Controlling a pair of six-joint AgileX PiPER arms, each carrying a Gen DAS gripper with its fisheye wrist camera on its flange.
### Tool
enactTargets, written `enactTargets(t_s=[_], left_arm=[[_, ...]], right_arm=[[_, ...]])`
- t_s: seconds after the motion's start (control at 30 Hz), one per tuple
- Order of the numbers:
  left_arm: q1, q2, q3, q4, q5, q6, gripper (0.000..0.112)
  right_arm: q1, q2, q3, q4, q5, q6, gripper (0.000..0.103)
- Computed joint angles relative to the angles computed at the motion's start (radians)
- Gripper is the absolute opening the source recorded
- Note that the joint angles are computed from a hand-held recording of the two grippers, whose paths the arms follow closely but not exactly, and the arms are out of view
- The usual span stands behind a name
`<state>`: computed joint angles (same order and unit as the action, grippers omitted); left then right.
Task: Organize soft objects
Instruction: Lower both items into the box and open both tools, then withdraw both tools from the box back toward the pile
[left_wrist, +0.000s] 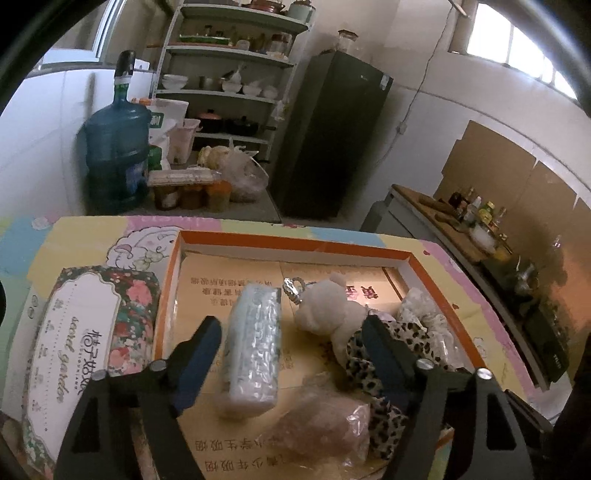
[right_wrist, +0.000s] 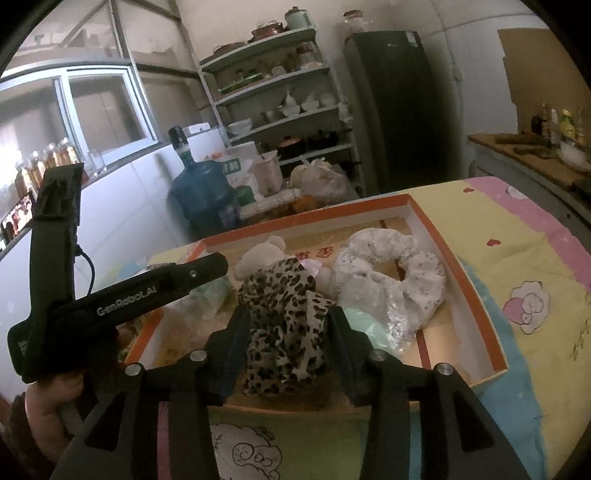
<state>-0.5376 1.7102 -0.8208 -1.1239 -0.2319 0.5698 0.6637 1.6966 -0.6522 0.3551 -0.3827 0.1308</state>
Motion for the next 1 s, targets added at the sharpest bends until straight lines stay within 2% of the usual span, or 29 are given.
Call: enactTargets(t_s=[0.17,0.43,0.83,1.0], left_arm=[[-0.010,-0.032,0.021,0.004,-0.008,-0.014,0.082],[-0.063,-0.091,0.058,-0.126,-0.060,0.131,0.082],[-0.178,-0.240,0.167,-0.262,-0.238,0.247,0.082],[-0.233,-0.319,0.230,-0.324,-0.339,0.292,0.082]], right_arm=[[0.012,-0.027,0.025,0.047,-0.018,-0.034,0.051],[0.050,-0.068,0.065,0.131,-0.047,-0.084,0.053],[0.180,-0.145,0.106,0.353,-0.095,-0.242,0.053],[0.258,-0.155,0.097,0.486,-0.118,-0.342,0.053]])
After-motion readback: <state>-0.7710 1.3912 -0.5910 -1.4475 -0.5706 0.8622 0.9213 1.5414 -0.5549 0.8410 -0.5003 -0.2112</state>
